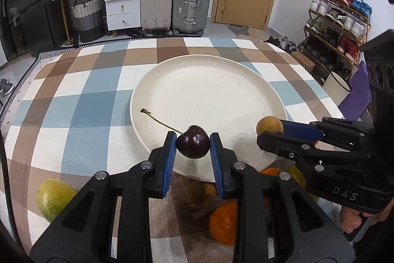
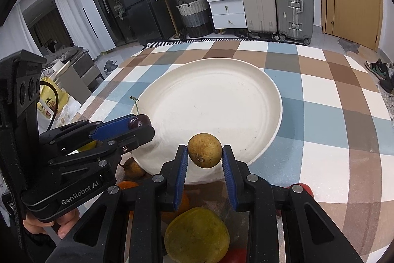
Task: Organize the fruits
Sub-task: 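Open the right tool over the plate while the left tool releases the cherry there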
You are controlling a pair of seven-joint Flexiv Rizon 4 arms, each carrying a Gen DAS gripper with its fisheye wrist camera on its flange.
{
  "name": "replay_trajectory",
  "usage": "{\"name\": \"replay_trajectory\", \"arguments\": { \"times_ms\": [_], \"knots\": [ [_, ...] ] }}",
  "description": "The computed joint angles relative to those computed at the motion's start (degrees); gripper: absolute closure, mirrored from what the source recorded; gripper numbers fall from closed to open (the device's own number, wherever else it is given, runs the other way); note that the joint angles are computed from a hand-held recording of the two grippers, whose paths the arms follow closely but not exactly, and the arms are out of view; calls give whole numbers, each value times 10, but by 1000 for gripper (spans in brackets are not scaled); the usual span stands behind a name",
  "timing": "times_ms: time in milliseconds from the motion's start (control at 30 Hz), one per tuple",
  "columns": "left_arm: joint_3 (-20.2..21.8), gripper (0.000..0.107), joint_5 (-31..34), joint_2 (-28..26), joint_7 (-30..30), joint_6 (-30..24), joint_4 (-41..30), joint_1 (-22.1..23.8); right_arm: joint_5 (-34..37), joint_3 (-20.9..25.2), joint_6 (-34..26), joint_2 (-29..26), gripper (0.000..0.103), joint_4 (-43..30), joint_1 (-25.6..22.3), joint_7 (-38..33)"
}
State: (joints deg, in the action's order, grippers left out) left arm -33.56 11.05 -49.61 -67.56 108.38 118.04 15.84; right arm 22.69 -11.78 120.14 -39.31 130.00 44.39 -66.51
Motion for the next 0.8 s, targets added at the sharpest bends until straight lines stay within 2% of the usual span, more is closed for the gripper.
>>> {"name": "replay_trajectory", "arguments": {
  "times_ms": [200, 433, 467, 533, 600, 633, 667, 733, 800],
  "knots": [
    [4, 82, -3, 3, 2, -5, 1, -3, 9, -12, -4, -1, 74, 0, 15, -1],
    [-8, 81, 1, 16, -4, -4, 21, 16, 54, -58, 3, 7, 61, 18, 71, -9],
    [-14, 78, 3, 17, -5, -4, 25, 25, 58, -62, 2, 11, 59, 22, 76, -10],
    [-19, 62, 6, 24, -9, 1, 37, 35, 67, -67, 4, 18, 53, 30, 86, -13],
    [-17, 31, 12, 31, -17, 21, 50, 41, 79, -80, 4, 24, 49, 39, 104, -19],
    [-19, 25, 20, 32, -22, 37, 57, 48, 86, -87, 4, 26, 42, 43, 115, -22],
    [-22, 20, 32, 33, -28, 52, 65, 58, 91, -90, 6, 29, 31, 48, 122, -23],
    [-32, 19, 54, 39, -39, 59, 78, 79, 96, -78, 24, 36, 16, 60, 121, -24],
    [-36, 11, 69, 46, -48, 63, 89, 91, 109, -69, 39, 40, 9, 67, 124, -30]
  ]
}}
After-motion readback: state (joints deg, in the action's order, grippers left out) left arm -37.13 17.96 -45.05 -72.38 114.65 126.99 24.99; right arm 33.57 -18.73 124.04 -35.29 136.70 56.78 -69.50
